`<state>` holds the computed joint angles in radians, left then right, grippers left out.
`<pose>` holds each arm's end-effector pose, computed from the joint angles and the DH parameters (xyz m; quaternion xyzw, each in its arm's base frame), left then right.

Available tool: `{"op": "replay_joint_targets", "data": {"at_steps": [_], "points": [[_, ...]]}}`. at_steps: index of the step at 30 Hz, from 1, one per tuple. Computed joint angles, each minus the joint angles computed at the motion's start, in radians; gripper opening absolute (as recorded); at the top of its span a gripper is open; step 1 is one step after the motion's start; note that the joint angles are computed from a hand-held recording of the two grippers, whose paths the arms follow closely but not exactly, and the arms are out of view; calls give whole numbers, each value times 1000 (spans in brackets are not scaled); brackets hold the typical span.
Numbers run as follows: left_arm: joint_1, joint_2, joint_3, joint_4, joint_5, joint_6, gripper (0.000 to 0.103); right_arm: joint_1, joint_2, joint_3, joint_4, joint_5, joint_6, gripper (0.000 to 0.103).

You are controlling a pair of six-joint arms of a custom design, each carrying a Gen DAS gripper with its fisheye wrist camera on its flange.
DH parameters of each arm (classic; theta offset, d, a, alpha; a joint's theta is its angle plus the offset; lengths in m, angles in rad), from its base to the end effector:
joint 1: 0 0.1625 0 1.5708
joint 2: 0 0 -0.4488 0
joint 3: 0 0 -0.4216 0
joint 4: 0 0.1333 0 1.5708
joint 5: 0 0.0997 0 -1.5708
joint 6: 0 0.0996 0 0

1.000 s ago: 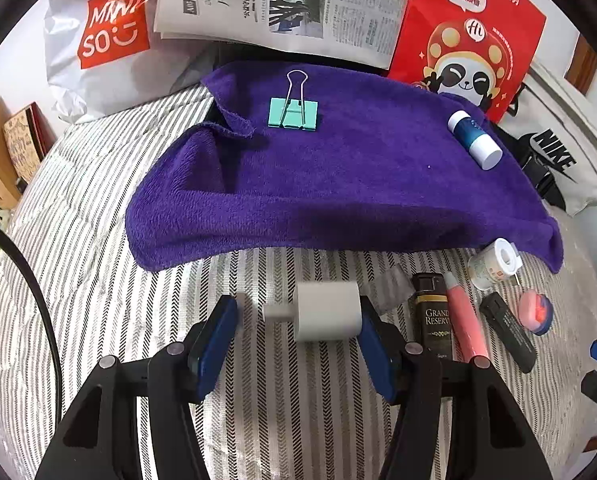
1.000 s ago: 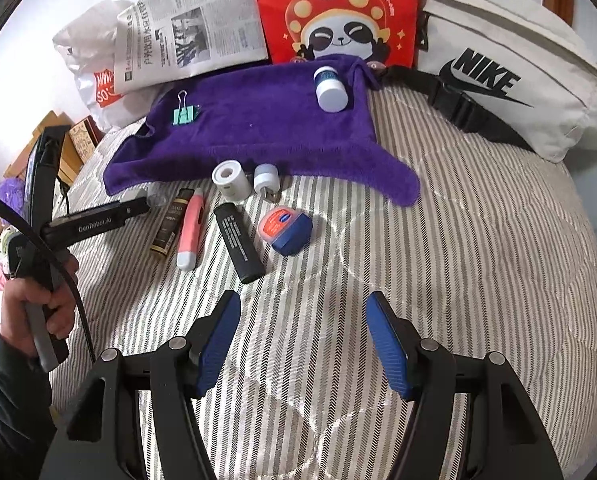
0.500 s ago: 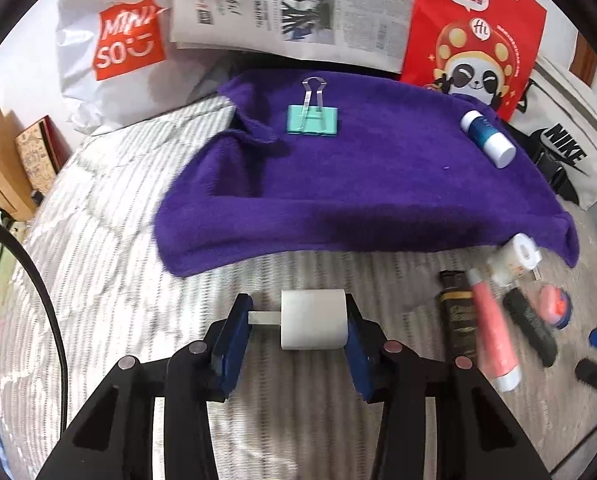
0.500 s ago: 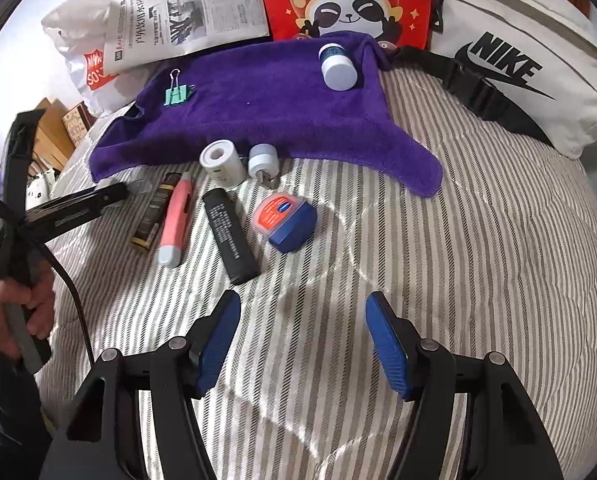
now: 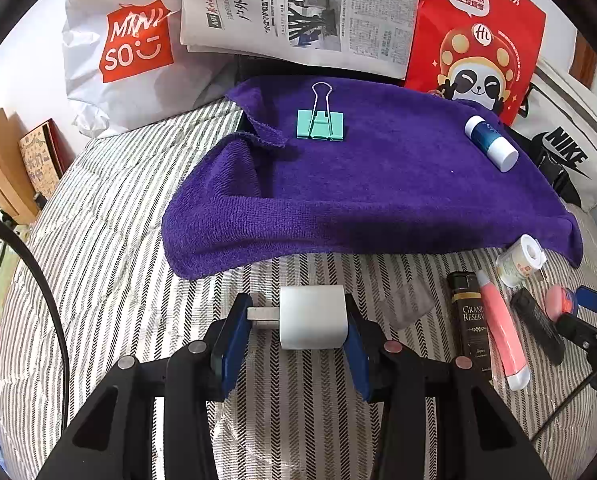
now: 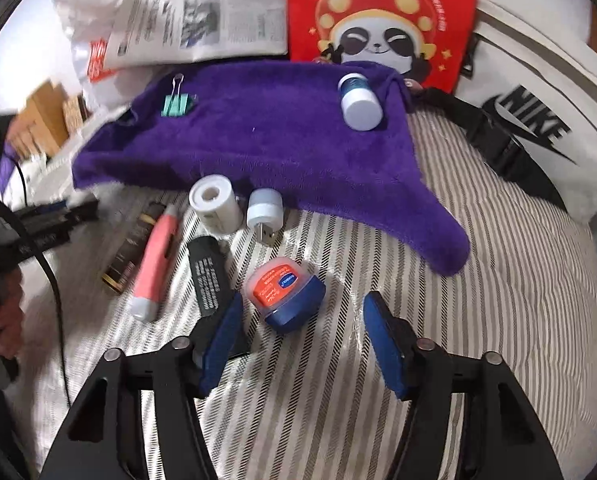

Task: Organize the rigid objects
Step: 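Grasp the orange-and-blue Vaseline tin with the right tool while the left holds the charger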

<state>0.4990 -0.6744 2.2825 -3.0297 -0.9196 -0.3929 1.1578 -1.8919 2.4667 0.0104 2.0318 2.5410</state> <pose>-0.2775 -0.3718 -0.0717 0.3371 0.8830 -0.1608 0.2844 -0.0114 -0.2477 0.2268 -0.0273 -0.8641 0.3050 0.3995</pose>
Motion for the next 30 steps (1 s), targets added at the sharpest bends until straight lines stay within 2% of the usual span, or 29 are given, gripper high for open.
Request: {"op": "replay_joint_targets", "data": {"at_steps": [4, 7, 10, 12, 15, 20, 26, 30], "points": [[0, 1, 1, -2, 0, 4, 42, -31, 8, 1, -14, -17, -47, 54], [-2, 3, 2, -5, 3, 4, 42, -85, -22, 14, -24, -98, -69, 52], [-2, 3, 1, -6, 3, 4, 42, -80, -18, 12, -44, -100, -75, 39], [-1, 1, 1, -1, -1, 8, 42, -81, -15, 6, -25, -104, -68, 39], [-1, 1, 3, -6, 0, 7, 42, -123, -45, 23, -27, -162, -86, 39], [-3, 4, 6, -15, 3, 8, 42, -94, -25, 20, -47, -122, -62, 39], [2, -10, -3, 28, -12, -3, 42, -53, -2, -2, -13, -65, -29, 39], [5, -22, -3, 44, -32, -12, 42, -36, -27, -2, 11, -75, -10, 38]]}}
